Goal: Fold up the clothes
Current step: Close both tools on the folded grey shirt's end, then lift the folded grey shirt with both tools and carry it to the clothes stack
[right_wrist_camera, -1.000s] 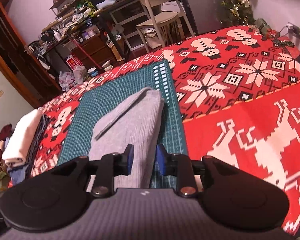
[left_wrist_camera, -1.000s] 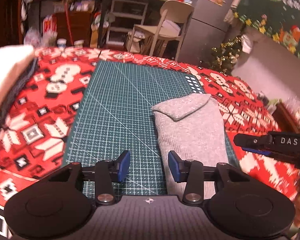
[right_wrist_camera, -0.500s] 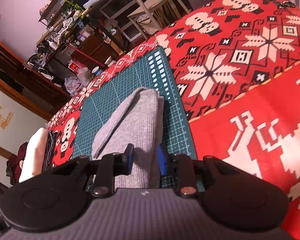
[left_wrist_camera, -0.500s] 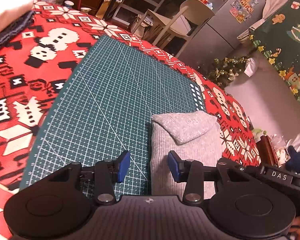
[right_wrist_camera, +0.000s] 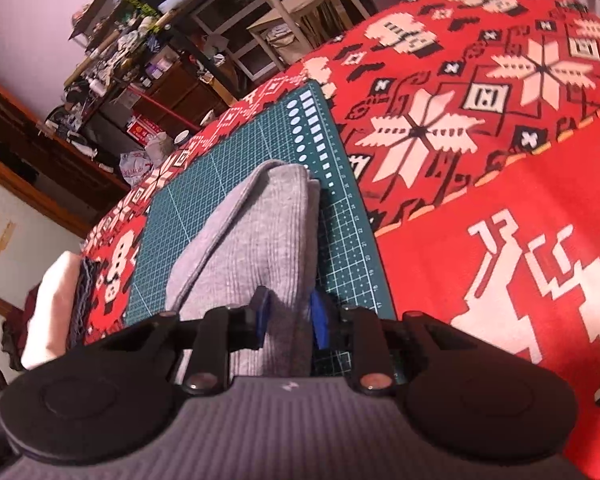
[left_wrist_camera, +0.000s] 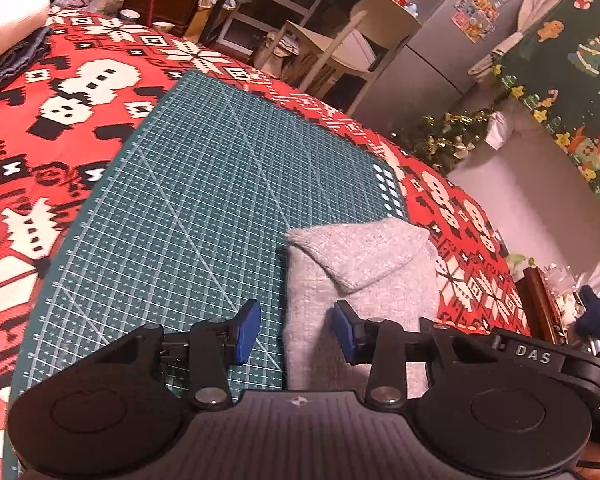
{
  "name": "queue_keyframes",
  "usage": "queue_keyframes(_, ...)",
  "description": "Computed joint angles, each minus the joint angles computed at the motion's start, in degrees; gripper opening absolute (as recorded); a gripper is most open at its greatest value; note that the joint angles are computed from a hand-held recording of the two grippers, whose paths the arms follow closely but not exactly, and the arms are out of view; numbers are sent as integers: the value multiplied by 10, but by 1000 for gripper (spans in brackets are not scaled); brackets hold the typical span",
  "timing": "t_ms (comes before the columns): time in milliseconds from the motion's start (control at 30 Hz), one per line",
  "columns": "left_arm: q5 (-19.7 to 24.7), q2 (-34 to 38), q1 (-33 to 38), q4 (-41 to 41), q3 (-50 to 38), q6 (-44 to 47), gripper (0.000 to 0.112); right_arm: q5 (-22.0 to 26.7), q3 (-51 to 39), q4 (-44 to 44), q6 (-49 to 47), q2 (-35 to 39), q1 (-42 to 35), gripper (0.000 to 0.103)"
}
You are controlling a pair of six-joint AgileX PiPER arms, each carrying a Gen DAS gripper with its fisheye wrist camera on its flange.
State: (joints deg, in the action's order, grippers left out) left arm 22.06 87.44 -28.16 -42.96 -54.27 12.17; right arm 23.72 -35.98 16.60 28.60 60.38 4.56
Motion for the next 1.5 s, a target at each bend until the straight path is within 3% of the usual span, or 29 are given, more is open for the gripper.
queue_keyframes(67, 7, 6, 4, -45, 1, 38, 27, -9, 4, 8, -5, -2, 2, 13)
queue_keyframes(167, -20, -5, -11, -12, 8, 6, 16, -13, -3, -105, 102, -6, 40, 10)
queue_keyframes(300, -57, -33, -35, 88, 18, -82, 14, -14, -13, -208, 206, -21, 80, 9)
queue_keyframes(467, -58, -77, -16, 52, 34, -56, 14, 0, -41, -335, 324, -50, 140, 9)
queue_keyframes(733, -9, -164, 42, 137, 25, -131, 14, 68, -119, -567, 542, -21, 302, 9)
queue_keyframes(900, 79, -212, 159, 82, -7, -32, 14, 94, -222, -646, 631, 60, 380, 9)
queue_keyframes(1033, 182, -206, 304, 6, -62, 69, 14, 92, -354, -648, 623, 164, 411, 9)
queue_keyframes(1200, 286, -119, 447, -47, -187, 175, 14, 87, -537, -612, 588, 312, 422, 9)
queue_keyframes(1500, 338, 54, 508, 38, -404, 186, 14, 133, -932, -438, 446, 606, 410, 9)
